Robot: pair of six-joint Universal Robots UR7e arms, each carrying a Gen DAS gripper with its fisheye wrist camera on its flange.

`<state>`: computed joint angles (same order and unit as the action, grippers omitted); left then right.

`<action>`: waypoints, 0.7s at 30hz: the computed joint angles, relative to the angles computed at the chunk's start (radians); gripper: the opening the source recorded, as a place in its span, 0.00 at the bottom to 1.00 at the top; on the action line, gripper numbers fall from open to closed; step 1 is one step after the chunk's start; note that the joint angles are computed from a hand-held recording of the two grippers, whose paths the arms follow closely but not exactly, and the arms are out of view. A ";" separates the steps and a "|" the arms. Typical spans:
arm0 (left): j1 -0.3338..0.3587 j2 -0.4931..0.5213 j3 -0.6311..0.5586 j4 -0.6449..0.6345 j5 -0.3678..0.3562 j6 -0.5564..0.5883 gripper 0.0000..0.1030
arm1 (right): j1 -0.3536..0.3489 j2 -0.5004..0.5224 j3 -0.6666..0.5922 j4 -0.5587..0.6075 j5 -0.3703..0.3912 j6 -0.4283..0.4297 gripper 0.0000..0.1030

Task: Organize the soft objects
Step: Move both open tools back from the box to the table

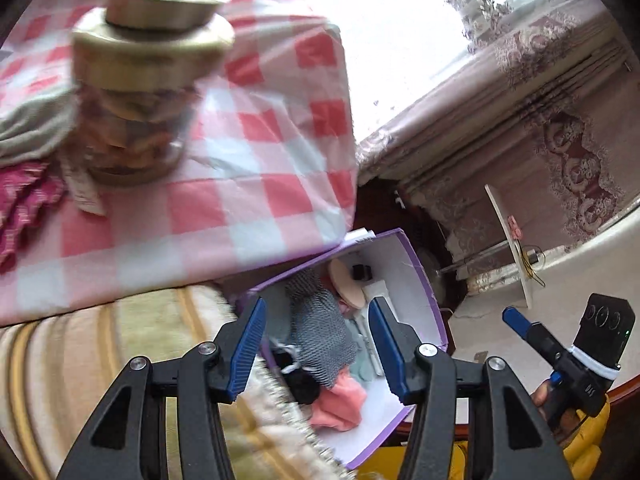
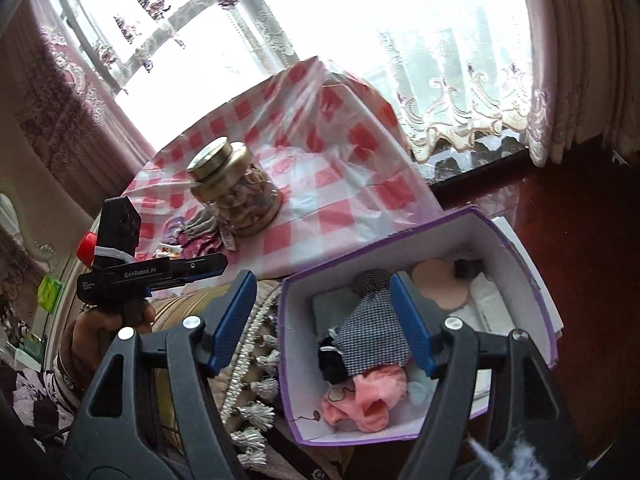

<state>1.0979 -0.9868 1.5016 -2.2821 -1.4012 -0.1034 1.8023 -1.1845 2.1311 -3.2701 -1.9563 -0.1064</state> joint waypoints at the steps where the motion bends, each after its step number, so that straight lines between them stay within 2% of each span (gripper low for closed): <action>1: 0.002 -0.022 0.014 -0.015 0.020 0.007 0.53 | 0.013 0.019 -0.021 0.013 0.009 -0.009 0.70; 7: 0.029 -0.150 0.103 -0.115 0.157 0.046 0.53 | 0.071 0.131 -0.142 0.083 0.061 -0.041 0.70; 11: 0.064 -0.201 0.124 -0.146 0.230 0.045 0.53 | 0.103 0.216 -0.245 0.164 0.087 -0.056 0.70; 16: 0.111 -0.233 0.121 -0.204 0.305 0.059 0.53 | 0.145 0.321 -0.381 0.274 0.100 -0.099 0.70; 21: 0.163 -0.230 0.069 -0.228 0.366 0.052 0.53 | 0.171 0.440 -0.540 0.397 0.132 -0.127 0.70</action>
<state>1.2604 -1.2165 1.5707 -2.5098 -1.0353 -0.0518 1.9732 -0.7448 1.5915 -2.8734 -1.8239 -0.2339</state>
